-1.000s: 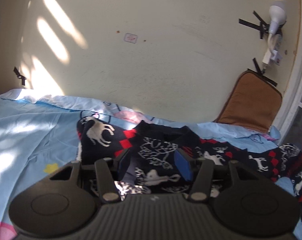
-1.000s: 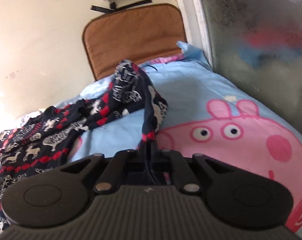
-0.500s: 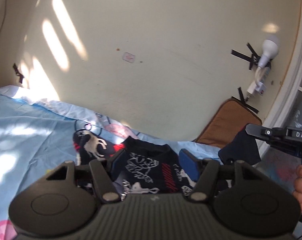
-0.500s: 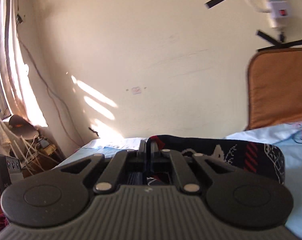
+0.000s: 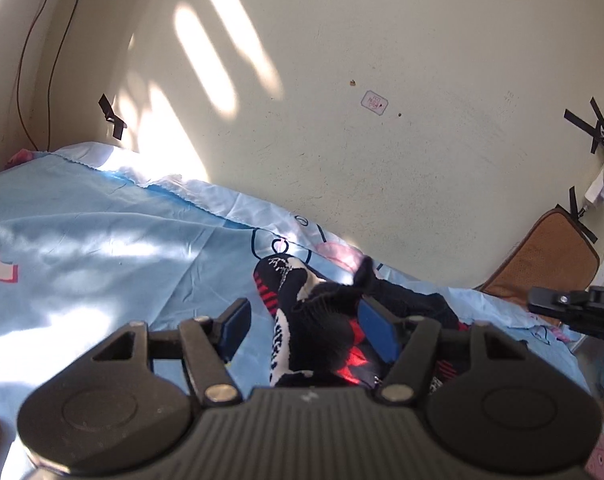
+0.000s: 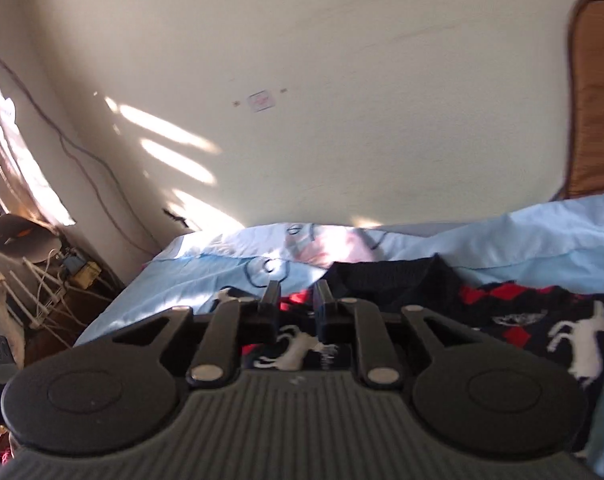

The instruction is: Fold small clothes

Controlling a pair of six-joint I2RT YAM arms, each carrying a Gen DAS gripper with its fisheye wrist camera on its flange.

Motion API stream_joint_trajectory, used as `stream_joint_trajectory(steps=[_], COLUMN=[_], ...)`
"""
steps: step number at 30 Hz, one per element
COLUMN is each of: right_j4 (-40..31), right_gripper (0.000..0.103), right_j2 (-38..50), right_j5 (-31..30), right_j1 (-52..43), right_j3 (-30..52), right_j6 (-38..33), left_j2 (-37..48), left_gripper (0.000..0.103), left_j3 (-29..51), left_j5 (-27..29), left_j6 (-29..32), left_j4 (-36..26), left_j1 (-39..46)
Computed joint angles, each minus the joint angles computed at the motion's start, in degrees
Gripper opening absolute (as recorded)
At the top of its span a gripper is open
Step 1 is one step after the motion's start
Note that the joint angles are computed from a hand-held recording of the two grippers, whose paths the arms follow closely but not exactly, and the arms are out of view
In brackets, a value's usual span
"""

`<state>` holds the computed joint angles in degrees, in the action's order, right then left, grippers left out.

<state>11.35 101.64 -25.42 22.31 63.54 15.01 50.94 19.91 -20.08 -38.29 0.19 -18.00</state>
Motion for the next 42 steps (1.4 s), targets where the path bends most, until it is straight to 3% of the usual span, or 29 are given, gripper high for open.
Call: stream_joint_trajectory(steps=[3, 5, 7, 9, 10, 11, 13, 15, 16, 20, 22, 23, 24, 26, 30, 32, 34, 35, 39, 42], right_j4=[1.0, 2.4, 4.1, 5.5, 6.1, 6.4, 7.1, 7.2, 7.0, 10.5, 13.3, 14.4, 14.8, 15.1, 19.7, 19.8, 19.7, 19.5, 18.7, 17.5], right_gripper=[0.026, 0.032, 0.038, 0.045, 0.047, 0.047, 0.047, 0.041, 0.015, 0.011, 0.008, 0.003, 0.003, 0.008, 0.012, 0.026, 0.047, 0.050, 0.050, 0.050], right_j2=[0.0, 0.9, 2.2, 3.5, 4.4, 5.0, 7.0, 8.4, 8.2, 7.4, 8.1, 8.5, 8.7, 8.7, 1.1, -2.7, -6.5, -7.8, -10.2, -12.6], right_j5=[2.3, 4.2, 4.6, 4.1, 3.3, 2.7, 1.6, -0.6, 0.5, 8.1, 14.6, 18.2, 17.5, 7.9, -1.9, -10.8, -18.8, -21.2, -29.1, -34.4], right_j1=[-6.2, -9.8, -12.7, -14.2, -14.7, -14.9, -14.0, -12.8, -11.9, -10.3, -10.0, -9.7, -10.2, -13.6, -17.3, -20.4, -23.3, -24.6, -28.1, -32.1], right_j3=[-2.9, -4.6, -6.3, -7.6, -8.0, -8.2, -7.9, -6.9, -6.9, -8.1, -8.7, -9.1, -9.3, -10.1, -19.6, -24.4, -30.4, -33.1, -41.8, -47.1], right_j6=[1.3, 2.6, 4.1, 5.4, 5.8, 5.9, 6.7, 5.6, 3.7, 1.6, -0.4, -0.7, 0.3, 4.9, 6.4, 5.2, 2.6, 0.7, -3.8, -7.1], left_j2=[10.1, 15.6, 20.3, 23.2, 23.9, 24.4, 24.1, 22.0, 20.1, 13.1, 14.7, 17.5, 20.2, 22.3, 16.2, 10.4, 2.6, -1.2, -16.4, -19.3], left_gripper=[0.062, 0.072, 0.074, 0.065, 0.037, 0.022, 0.018, 0.016, 0.015, 0.015, 0.015, 0.015, 0.015, 0.020, 0.030, 0.044, 0.051, 0.054, 0.057, 0.058], left_j3=[3.1, 5.5, 7.9, 9.3, 9.7, 10.0, 10.7, 10.5, 9.8, 6.9, 7.7, 9.4, 11.1, 12.0, 10.2, 8.3, 5.6, 4.6, 1.8, 2.6], left_j5=[0.3, -0.2, -0.8, -0.1, 0.8, 2.5, 0.2, -2.0, -2.5, -2.5, -3.2, -6.9, -9.5, -9.2, -7.4, -8.7, -8.6, -8.7, -13.5, -22.4], left_j6=[2.6, 3.5, 2.8, 1.7, 1.4, 1.2, 0.1, 0.2, 0.1, -3.2, -3.2, -3.0, -2.6, -2.8, -4.5, -4.2, -4.7, -5.5, -15.1, -30.9], left_j4=[5.2, 6.4, 6.1, 5.8, 5.9, 5.8, 4.6, 3.4, 3.0, 0.8, -0.2, -1.6, -3.2, -3.8, -7.4, -10.6, -14.3, -16.8, -31.9, -45.1], left_j1=[0.4, 0.7, 1.3, 2.3, 2.7, 3.2, 1.7, -0.1, -0.8, -3.0, -4.6, -6.4, -7.2, -6.4, -6.3, -8.8, -11.6, -13.3, -26.2, -43.5])
